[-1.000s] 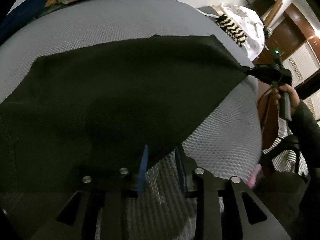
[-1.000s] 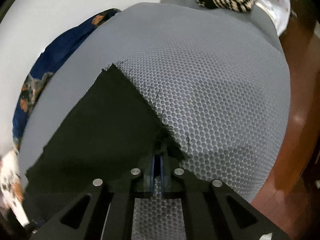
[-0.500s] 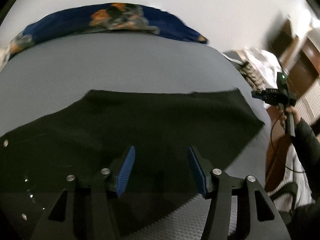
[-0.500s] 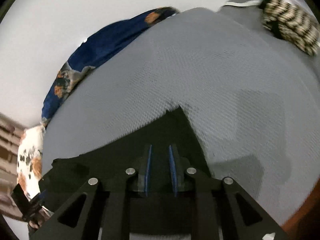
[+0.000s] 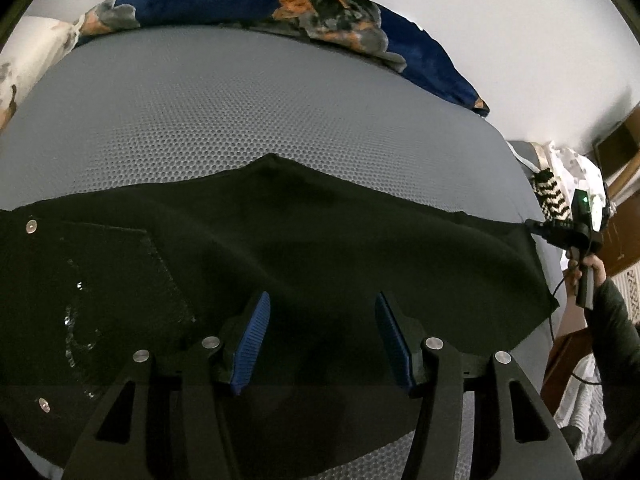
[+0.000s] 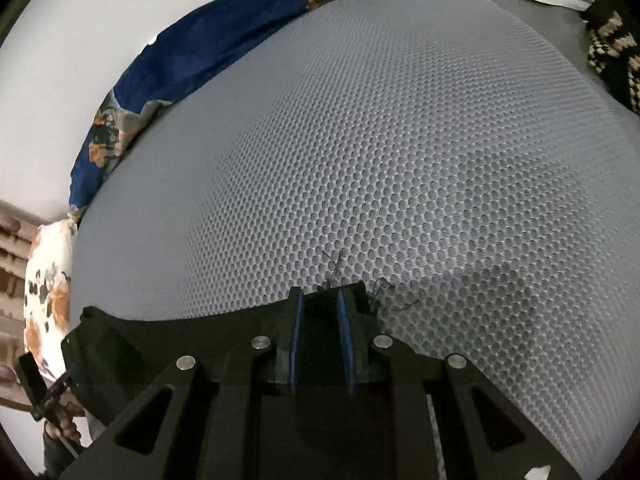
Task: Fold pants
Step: 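Release the hem with the right gripper and smooth the fold with the left gripper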
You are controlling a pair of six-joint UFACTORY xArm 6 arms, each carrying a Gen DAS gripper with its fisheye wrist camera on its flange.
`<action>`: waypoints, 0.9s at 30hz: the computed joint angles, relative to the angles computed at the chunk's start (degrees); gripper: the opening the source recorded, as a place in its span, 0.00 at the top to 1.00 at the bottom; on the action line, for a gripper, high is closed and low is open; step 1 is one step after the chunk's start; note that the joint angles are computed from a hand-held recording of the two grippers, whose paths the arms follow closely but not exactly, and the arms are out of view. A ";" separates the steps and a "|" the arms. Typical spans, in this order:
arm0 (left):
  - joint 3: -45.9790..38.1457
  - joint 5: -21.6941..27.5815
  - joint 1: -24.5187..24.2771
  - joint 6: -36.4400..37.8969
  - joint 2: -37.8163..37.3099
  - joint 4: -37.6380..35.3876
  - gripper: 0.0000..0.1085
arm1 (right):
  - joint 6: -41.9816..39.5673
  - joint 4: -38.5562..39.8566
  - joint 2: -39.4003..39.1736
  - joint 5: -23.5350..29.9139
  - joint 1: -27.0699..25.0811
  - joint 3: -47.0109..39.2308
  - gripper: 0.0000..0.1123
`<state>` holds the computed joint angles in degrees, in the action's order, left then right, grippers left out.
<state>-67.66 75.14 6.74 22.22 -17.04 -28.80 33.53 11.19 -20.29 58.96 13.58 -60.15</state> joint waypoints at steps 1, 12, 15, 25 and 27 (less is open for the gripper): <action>0.02 -0.03 -0.24 -0.23 -0.09 0.46 0.49 | -0.59 0.40 -0.23 -0.45 -0.10 0.36 0.83; 0.06 -1.55 -1.54 -1.87 0.61 1.63 0.49 | 11.10 -17.40 -0.68 -2.06 9.89 -1.66 0.97; -0.18 -1.94 -1.43 -1.33 0.85 1.38 0.49 | 21.83 -29.53 -1.35 1.39 14.41 -3.99 0.97; 2.10 -5.21 -1.36 -0.17 0.60 2.50 0.49 | 28.10 -32.07 1.53 4.77 13.96 -3.41 0.98; 2.25 -5.09 -1.05 0.14 1.02 3.16 0.49 | 28.08 -31.70 1.99 4.90 13.21 -3.00 0.98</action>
<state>-65.41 70.05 5.69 22.36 -16.01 -25.63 61.61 -20.51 -18.31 63.86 26.79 -63.14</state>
